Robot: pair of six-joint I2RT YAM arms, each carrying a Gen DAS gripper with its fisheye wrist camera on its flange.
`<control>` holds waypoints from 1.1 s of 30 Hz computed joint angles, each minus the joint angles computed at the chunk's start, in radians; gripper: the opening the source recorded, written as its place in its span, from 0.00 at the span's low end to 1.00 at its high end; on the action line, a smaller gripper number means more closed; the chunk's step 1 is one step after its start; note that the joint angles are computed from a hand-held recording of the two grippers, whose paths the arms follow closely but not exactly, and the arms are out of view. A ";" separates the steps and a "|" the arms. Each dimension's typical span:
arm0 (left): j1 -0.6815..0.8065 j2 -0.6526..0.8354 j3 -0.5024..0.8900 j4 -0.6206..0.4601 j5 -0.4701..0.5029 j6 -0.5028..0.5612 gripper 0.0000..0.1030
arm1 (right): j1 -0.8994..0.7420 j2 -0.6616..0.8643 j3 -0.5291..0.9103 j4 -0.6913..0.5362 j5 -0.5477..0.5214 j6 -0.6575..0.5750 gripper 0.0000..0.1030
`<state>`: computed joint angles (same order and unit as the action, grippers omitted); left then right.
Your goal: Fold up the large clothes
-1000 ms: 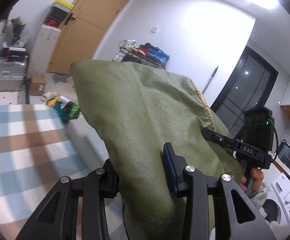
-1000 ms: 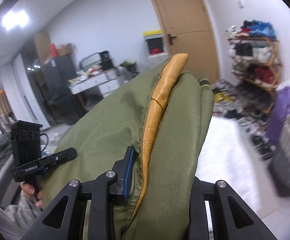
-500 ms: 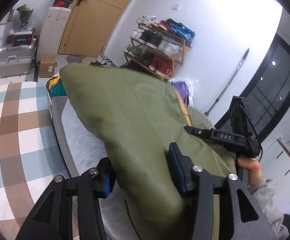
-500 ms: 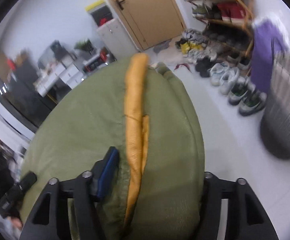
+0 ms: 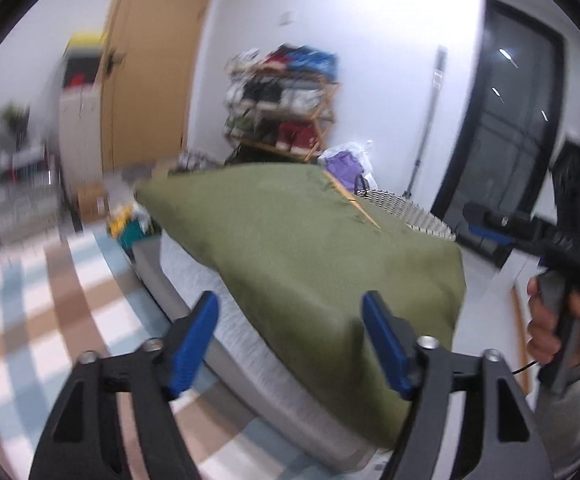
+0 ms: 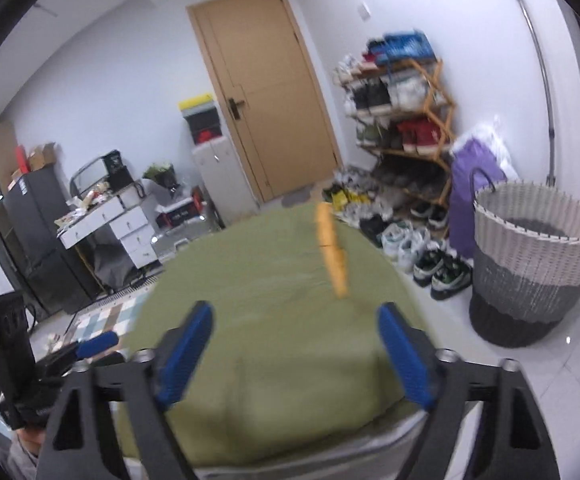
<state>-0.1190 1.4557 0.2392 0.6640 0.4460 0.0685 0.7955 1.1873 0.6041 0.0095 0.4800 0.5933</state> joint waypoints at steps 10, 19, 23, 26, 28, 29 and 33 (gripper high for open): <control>0.187 -0.169 -0.089 -0.074 0.153 0.155 0.99 | 0.470 0.297 0.226 -0.158 0.527 0.251 1.00; 0.332 -0.060 -0.092 -0.047 0.204 0.245 0.99 | 0.639 0.498 0.388 -0.425 0.705 0.666 1.00; 0.354 0.035 -0.090 0.034 0.244 0.242 0.99 | 0.675 0.568 0.432 -0.531 0.718 0.838 1.00; 0.363 0.091 -0.103 0.131 0.254 0.218 0.99 | 0.690 0.606 0.463 -0.578 0.713 0.884 1.00; 0.362 0.111 -0.100 0.147 0.256 0.216 0.99 | 0.702 0.630 0.495 -0.637 0.724 0.929 1.00; 0.350 0.117 -0.097 0.153 0.244 0.208 0.99 | 0.711 0.642 0.514 -0.661 0.729 0.947 1.00; 0.333 0.132 -0.099 0.189 0.239 0.189 0.99 | 0.714 0.644 0.516 -0.678 0.745 0.969 1.00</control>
